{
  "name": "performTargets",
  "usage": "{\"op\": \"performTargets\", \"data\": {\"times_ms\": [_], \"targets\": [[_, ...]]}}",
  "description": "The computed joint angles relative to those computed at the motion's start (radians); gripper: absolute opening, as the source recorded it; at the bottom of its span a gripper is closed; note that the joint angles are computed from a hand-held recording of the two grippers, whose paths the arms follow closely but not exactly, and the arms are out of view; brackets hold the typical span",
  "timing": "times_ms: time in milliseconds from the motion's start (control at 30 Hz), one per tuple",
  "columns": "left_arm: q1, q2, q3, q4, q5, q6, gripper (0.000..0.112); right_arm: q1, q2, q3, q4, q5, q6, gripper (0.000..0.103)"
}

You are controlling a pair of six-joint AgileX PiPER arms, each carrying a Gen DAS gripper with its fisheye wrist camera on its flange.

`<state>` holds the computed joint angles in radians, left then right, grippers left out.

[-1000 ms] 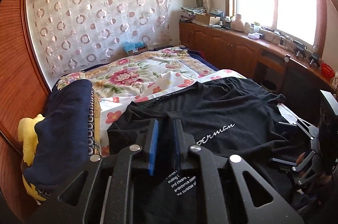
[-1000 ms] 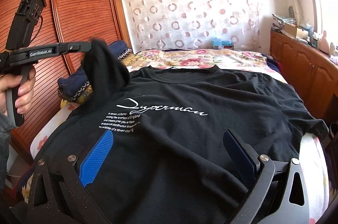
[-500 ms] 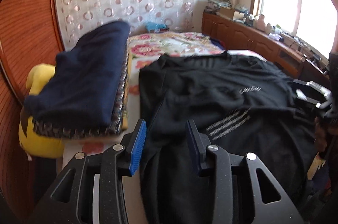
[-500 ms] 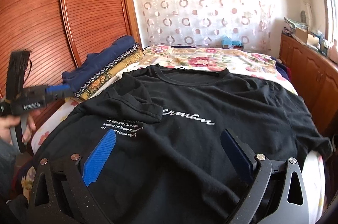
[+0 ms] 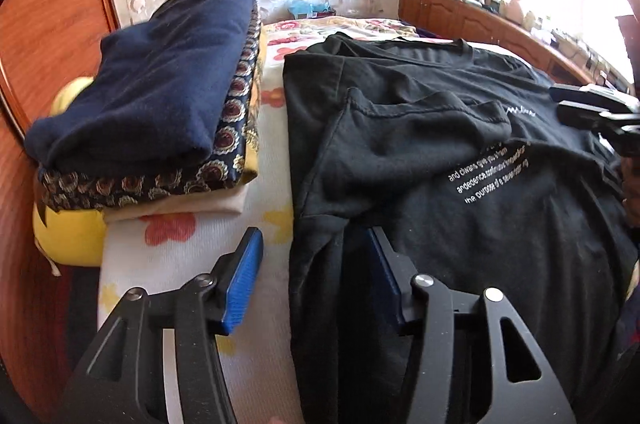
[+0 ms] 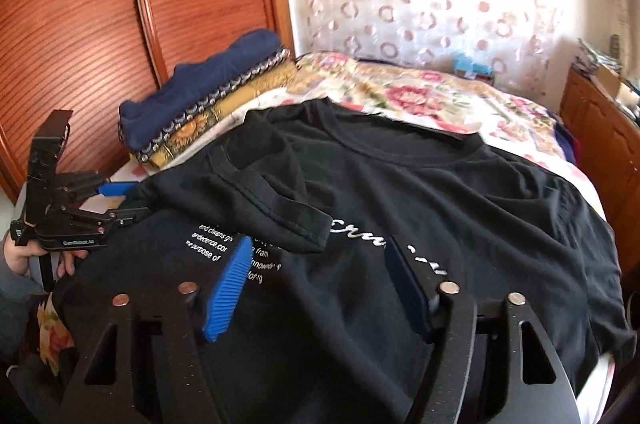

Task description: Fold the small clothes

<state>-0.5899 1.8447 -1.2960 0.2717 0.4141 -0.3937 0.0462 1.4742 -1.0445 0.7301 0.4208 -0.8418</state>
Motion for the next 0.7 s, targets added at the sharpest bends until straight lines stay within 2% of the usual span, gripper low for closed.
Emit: {"op": "performTargets", "data": {"times_ms": [33,100,333,433,467,500,533,600,700], "targets": [[0.01,-0.003,0.004,-0.037,-0.004,0.027,0.058,-0.006,0.03,-0.036,-0.022,0.025,0.018,0.065],[0.012,-0.004,0.002,-0.018,0.006,-0.001,0.066,-0.018,0.089,-0.114,-0.052,0.08,0.047,0.06],[0.019,-0.013,0.015,-0.04,-0.002,0.019,0.069,-0.039,0.277,-0.375,-0.13,0.271,0.148,0.046],[0.014,0.0,-0.002,-0.048,0.007,0.037,0.076,-0.038,0.332,-0.451,-0.136,0.325,0.172,0.036],[0.016,0.004,-0.007,-0.056,0.007,0.045,0.076,-0.04,0.345,-0.472,-0.138,0.342,0.181,0.027],[0.018,0.005,-0.008,-0.067,0.008,0.055,0.077,-0.04,0.349,-0.471,-0.133,0.338,0.186,0.013],[0.02,0.005,-0.009,-0.08,0.007,0.069,0.077,-0.042,0.35,-0.47,-0.128,0.329,0.19,0.007],[0.018,0.008,-0.012,-0.08,0.008,0.072,0.079,-0.047,0.334,-0.454,-0.087,0.31,0.147,0.003],[0.02,0.011,-0.017,-0.089,0.009,0.081,0.079,-0.057,0.258,-0.365,-0.018,0.197,0.07,0.002]]}}
